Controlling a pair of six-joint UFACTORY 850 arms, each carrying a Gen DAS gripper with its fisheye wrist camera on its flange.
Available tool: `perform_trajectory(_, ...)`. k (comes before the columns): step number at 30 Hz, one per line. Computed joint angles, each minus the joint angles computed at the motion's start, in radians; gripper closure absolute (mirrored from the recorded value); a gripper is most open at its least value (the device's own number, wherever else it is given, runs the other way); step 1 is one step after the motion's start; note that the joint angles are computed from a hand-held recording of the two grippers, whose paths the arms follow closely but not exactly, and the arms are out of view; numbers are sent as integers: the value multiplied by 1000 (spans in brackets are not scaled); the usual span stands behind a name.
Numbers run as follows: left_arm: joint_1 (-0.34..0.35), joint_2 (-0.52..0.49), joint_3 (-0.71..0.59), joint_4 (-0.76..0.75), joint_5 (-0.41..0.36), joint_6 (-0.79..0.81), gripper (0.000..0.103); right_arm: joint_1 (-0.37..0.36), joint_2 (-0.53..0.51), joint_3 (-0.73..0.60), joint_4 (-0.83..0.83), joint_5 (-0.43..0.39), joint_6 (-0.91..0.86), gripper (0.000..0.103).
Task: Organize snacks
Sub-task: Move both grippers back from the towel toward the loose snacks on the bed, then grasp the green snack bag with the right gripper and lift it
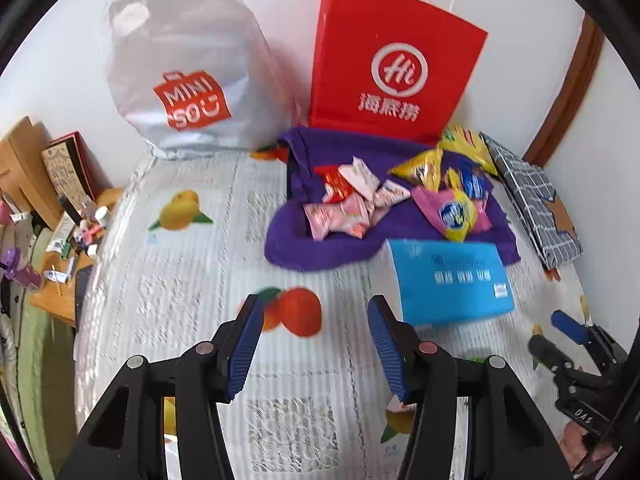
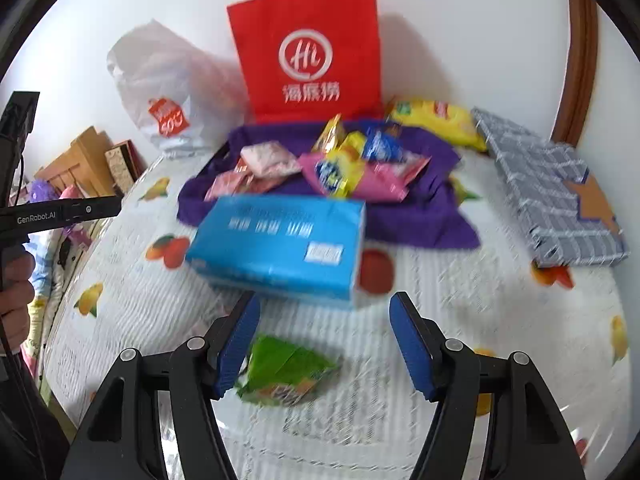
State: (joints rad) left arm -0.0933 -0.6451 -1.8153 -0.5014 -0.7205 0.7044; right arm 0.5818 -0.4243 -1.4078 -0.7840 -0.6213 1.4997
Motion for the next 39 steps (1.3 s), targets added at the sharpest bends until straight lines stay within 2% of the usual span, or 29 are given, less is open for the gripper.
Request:
perform_trajectory(4, -2, 11, 47, -20, 1, 32, 51, 24, -21, 8, -2, 14, 19, 36)
perform_trajectory(11, -8, 23, 104, -23, 1, 62, 51, 49, -109, -58, 24, -32, -33, 36)
perform_trajectory(16, -12, 29, 139, -29, -2, 97, 51, 51, -135, -57, 23, -64, -39, 47)
perform_trajectory(17, -13, 28, 141, -32, -10, 100, 51, 53, -128, -43, 0, -56, -15, 47)
perform_trajectory(18, -14, 26, 142, -38, -21, 106, 51, 54, -121, -32, -21, -52, 8, 51)
perform_trajectory(19, -17, 26, 145, -44, -25, 114, 51, 57, -114, -22, -38, -56, 22, 59)
perform_trajectory(20, -21, 28, 153, -50, -27, 127, 51, 58, -108, -15, -48, -59, 29, 60)
perform_trajectory(29, -55, 49, 212, -130, -58, 266, 48, 50, -3, 126, -147, -87, 174, 61)
perform_trajectory(34, -78, 31, 217, -109, -97, 267, 47, 38, 50, 198, -160, -97, 258, 61)
perform_trajectory(36, -87, 35, 233, -97, -82, 266, 44, 36, 70, 224, -176, -96, 289, 61)
perform_trajectory(39, -102, 64, 292, -124, -14, 318, 35, 31, 90, 250, -191, -87, 328, 61)
